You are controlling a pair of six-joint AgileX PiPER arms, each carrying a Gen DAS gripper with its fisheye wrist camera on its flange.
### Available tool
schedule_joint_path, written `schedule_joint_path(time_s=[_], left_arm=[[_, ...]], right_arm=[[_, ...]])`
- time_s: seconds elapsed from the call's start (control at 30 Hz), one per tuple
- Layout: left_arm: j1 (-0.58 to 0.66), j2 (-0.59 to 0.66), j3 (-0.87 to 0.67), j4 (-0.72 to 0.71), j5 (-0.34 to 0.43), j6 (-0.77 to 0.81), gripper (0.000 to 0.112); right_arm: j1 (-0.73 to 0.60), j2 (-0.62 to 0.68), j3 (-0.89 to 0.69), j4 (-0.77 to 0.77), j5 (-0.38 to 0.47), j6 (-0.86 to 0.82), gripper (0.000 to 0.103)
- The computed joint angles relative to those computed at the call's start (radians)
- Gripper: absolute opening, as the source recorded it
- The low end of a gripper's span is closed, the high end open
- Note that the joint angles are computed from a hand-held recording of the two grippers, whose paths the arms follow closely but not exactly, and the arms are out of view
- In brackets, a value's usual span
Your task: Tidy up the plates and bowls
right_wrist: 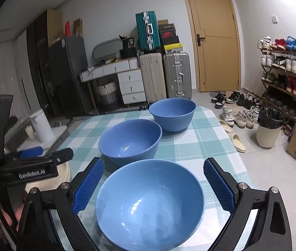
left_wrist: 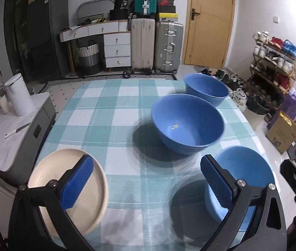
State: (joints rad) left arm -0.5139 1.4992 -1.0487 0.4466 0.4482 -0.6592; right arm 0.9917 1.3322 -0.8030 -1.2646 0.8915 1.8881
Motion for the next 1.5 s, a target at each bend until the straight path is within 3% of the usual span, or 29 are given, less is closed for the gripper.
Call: schedule_joint_path(time_s=[0.13, 0.27, 0.4, 0.47, 0.53, 0.6, 0.73, 0.87, 1.0, 1.2, 1.33, 1.5], left_arm=[[0.020, -0.009, -0.018, -0.022, -0.003, 0.036, 0.103], [-0.007, -0.021, -0.017, 0.105, 0.004, -0.064, 0.103], [-0.013, -0.009, -0.040, 0.090, 0.018, -0.041, 0.103], [-0.018, 0.005, -0.063, 0.070, 0.043, -0.018, 0.103], [-0.018, 0.012, -0.076, 0.053, 0.046, 0.004, 0.103], [-0.008, 0.023, -0.097, -0.002, 0.049, 0.058, 0.103], [0.016, 0.066, -0.171, -0.114, 0.094, 0.160, 0.103], [0.034, 0.128, -0.269, -0.179, 0.154, 0.234, 0.103], [0.039, 0.218, -0.389, -0.157, 0.221, 0.235, 0.103], [0.090, 0.361, -0.556, -0.264, 0.281, 0.285, 0.103], [0.103, 0.492, -0.706, -0.301, 0.367, 0.322, 0.103], [0.134, 0.623, -0.868, -0.439, 0.451, 0.425, 0.103]], right_arm=[[-0.055, -0.026, -0.041, 0.081, -0.040, -0.131, 0.098], [-0.099, -0.058, -0.060, 0.124, -0.093, -0.197, 0.098], [-0.143, -0.077, -0.087, 0.182, -0.147, -0.272, 0.098], [-0.199, -0.111, -0.076, 0.237, -0.247, -0.304, 0.098], [-0.305, -0.165, -0.044, 0.388, -0.446, -0.400, 0.098], [-0.361, -0.182, -0.053, 0.530, -0.524, -0.521, 0.098], [-0.377, -0.160, -0.136, 0.625, -0.480, -0.637, 0.097], [-0.470, -0.091, -0.246, 0.965, -0.455, -0.970, 0.097], [-0.553, 0.038, -0.381, 1.100, -0.398, -1.143, 0.097], [-0.697, 0.230, -0.526, 1.401, -0.353, -1.433, 0.097], [-0.753, 0.441, -0.738, 1.462, -0.168, -1.526, 0.097], [-0.789, 0.617, -0.905, 1.476, -0.060, -1.570, 0.097]])
